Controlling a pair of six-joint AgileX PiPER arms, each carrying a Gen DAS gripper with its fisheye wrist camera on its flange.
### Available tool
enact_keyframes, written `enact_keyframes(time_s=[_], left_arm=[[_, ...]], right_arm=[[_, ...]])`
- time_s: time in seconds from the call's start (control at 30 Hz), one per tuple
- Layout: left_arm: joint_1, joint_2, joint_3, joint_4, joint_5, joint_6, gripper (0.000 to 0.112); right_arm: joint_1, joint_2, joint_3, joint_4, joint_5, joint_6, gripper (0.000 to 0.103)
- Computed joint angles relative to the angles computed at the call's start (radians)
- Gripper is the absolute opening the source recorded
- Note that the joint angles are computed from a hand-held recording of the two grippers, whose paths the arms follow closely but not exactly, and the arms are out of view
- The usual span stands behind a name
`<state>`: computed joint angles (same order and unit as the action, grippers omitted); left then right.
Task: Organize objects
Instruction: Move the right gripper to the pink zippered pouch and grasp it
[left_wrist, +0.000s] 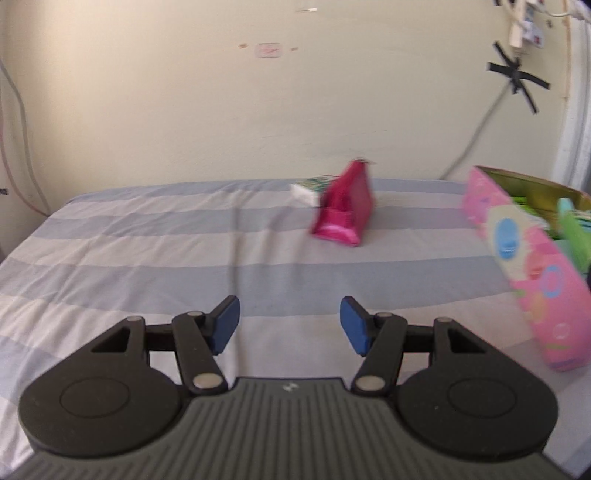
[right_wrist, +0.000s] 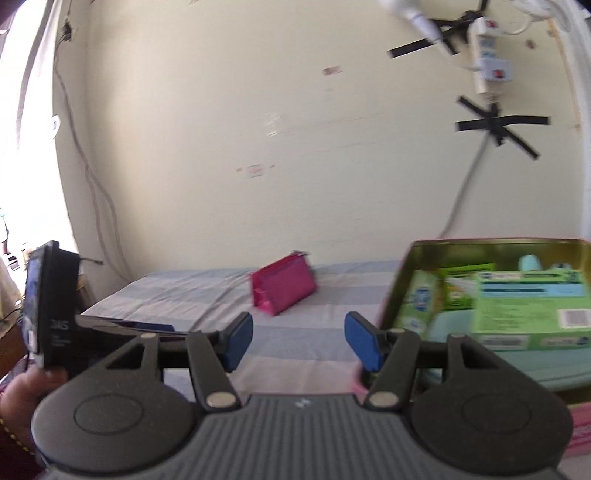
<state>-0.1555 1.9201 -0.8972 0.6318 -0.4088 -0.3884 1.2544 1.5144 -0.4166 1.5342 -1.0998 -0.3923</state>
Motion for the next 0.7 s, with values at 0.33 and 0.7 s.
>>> enact_keyframes(time_s=[0.33, 0.7], left_arm=[[0.130, 0.135, -0.125, 0.139, -0.039, -0.225, 0.063], [0.150, 0.159, -0.168, 0.300, -0.043, -0.392, 0.066]], right_arm=[[-0.364, 0.334, -0.379, -0.270, 0.320, -0.081, 0.059], [-0.642, 0.652, -0.847, 0.052, 0.524, -0.590, 0.029]])
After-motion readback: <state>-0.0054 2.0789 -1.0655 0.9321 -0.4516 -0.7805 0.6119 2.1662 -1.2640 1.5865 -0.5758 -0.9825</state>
